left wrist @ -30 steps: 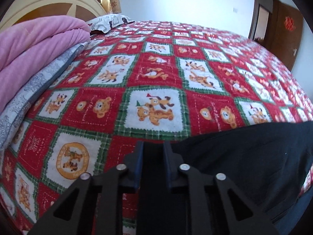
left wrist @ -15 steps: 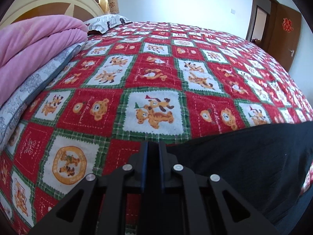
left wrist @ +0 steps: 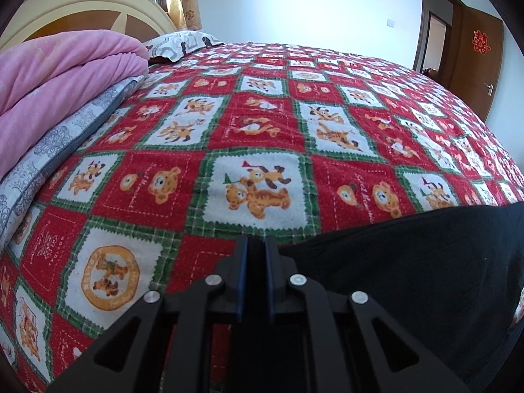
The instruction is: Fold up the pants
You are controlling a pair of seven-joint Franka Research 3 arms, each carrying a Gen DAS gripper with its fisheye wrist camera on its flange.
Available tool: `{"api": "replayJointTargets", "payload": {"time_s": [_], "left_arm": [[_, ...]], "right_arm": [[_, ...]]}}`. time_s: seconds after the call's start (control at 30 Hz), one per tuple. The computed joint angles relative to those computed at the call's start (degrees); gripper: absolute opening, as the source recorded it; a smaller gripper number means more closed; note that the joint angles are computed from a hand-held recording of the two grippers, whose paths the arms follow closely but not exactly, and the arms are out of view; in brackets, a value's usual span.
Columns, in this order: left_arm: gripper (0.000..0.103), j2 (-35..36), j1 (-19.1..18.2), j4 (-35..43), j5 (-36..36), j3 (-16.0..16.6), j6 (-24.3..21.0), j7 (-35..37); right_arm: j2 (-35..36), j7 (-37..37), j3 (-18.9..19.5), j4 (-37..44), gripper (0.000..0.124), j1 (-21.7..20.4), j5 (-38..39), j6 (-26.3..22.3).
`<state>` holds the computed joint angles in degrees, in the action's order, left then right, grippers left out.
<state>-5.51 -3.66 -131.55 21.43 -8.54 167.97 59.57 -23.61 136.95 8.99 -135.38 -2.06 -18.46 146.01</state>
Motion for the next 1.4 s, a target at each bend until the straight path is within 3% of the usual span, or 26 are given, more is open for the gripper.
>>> {"api": "replayJointTargets", "payload": {"time_s": [0.13, 0.3, 0.33, 0.43, 0.53, 0.83, 0.97, 1.03, 1.1, 1.4], "left_arm": [[0.011, 0.2, -0.2, -0.2, -1.4, 0.2, 0.6, 0.7], [0.011, 0.5, 0.7, 0.4, 3.2, -0.6, 0.0, -2.6], [0.011, 0.6, 0.8, 0.5, 4.0, -0.7, -0.1, -3.2], [0.011, 0.6, 0.7, 0.5, 4.6, -0.5, -0.1, -3.7], [0.011, 0.6, 0.6, 0.5, 4.9, -0.4, -0.3, -3.9], [0.01, -1.3, -1.1, -2.5, -4.7, 1.5, 5.0, 1.4], [0.01, -3.2, -4.1, -5.0, -12.9, 4.0, 9.0, 6.6], [0.01, -4.3, -7.6, -5.9, -18.2, 6.7, 10.2, 11.1], [0.01, -5.1, -8.2, -6.4, -19.6, 7.0, 10.7, 12.7], [0.01, -12.5, -24.1, -11.6, -30.4, 20.5, 15.0, 23.6]], "right_arm": [[5.9, -3.2, -2.5, 3.0, 0.063, 1.2, 3.2, 1.9], [11.5, -8.6, -5.6, 6.5, 0.062, 3.3, 8.3, 3.5], [12.9, -10.1, -6.1, 7.6, 0.059, 3.8, 9.7, 3.1], [14.6, -13.0, -7.0, 8.6, 0.031, 4.8, 11.7, 2.7], [14.4, -15.8, -7.6, 7.9, 0.008, 5.7, 14.3, 4.5], [6.4, -12.8, -4.0, 3.4, 0.007, 4.2, 9.1, 8.2], [0.8, -13.0, -2.3, 0.5, 0.007, 3.1, 7.9, 8.7], [-2.2, -13.9, -2.0, -1.5, 0.007, 3.2, 8.9, 9.6], [-4.3, -14.4, -1.2, -2.7, 0.007, 2.6, 9.5, 9.6], [-16.5, -16.3, 0.7, -10.9, 0.007, 2.3, 14.5, 9.6]]}}
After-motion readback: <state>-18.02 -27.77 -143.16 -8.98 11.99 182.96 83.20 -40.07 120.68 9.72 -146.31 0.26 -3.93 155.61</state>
